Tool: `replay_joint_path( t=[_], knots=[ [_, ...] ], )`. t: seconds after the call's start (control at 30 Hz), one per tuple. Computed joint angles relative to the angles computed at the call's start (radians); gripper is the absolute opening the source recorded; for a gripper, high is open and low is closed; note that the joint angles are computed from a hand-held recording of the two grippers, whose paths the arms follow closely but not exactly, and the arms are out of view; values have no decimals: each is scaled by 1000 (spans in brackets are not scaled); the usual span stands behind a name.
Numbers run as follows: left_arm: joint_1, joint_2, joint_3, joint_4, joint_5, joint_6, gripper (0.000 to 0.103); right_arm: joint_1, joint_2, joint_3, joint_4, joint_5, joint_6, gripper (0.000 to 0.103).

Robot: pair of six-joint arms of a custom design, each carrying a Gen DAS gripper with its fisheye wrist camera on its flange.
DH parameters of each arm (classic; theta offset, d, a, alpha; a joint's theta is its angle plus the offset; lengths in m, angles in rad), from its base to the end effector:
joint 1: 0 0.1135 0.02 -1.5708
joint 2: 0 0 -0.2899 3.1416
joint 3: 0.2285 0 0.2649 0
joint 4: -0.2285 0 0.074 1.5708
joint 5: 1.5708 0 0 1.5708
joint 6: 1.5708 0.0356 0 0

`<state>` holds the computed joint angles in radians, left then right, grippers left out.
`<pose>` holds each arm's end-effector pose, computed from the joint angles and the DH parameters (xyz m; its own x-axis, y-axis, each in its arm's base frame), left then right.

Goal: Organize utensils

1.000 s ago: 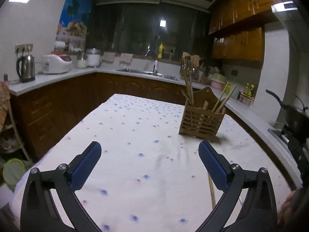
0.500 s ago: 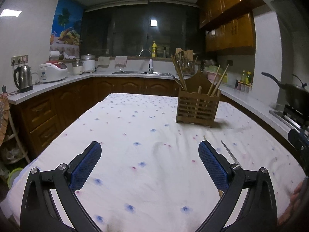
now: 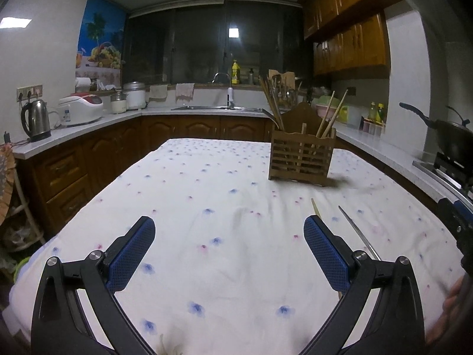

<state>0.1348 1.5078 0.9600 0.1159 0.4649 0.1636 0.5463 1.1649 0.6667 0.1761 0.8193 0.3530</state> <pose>0.3483 0.0311 0.2754 -0.3631 0.0977 -0.9266 0.3471 0.9371 -0.0372 0.2306 0.1098 0.2781 -0.1717 0.1718 -0.9700 0.3164 0.9421 0.1109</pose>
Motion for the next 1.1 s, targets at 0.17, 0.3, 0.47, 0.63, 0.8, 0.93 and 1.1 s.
replay_joint_path(
  t=[0.17, 0.3, 0.47, 0.63, 0.8, 0.93, 1.1],
  knots=[
    [-8, -5, -17, 10, -17, 13, 103, -1, 7, -2, -5, -1, 12, 103],
    [-6, -2, -17, 8, -17, 14, 103, -2, 7, -3, -9, 5, 15, 103],
    [-4, -7, -27, 27, -18, 16, 103, -3, 6, -9, 4, 5, 4, 103],
    [-7, -19, -45, 55, -19, 20, 103, 2, 11, -26, 40, 12, -22, 103],
    [-6, -27, -56, 69, -17, 17, 103, 14, 21, -24, 56, 20, -33, 103],
    [-6, -31, -59, 75, -19, 10, 103, 19, 27, -27, 77, 24, -48, 103],
    [-7, -31, -54, 72, -20, 5, 103, 20, 32, -26, 81, 21, -46, 103]
  ],
)
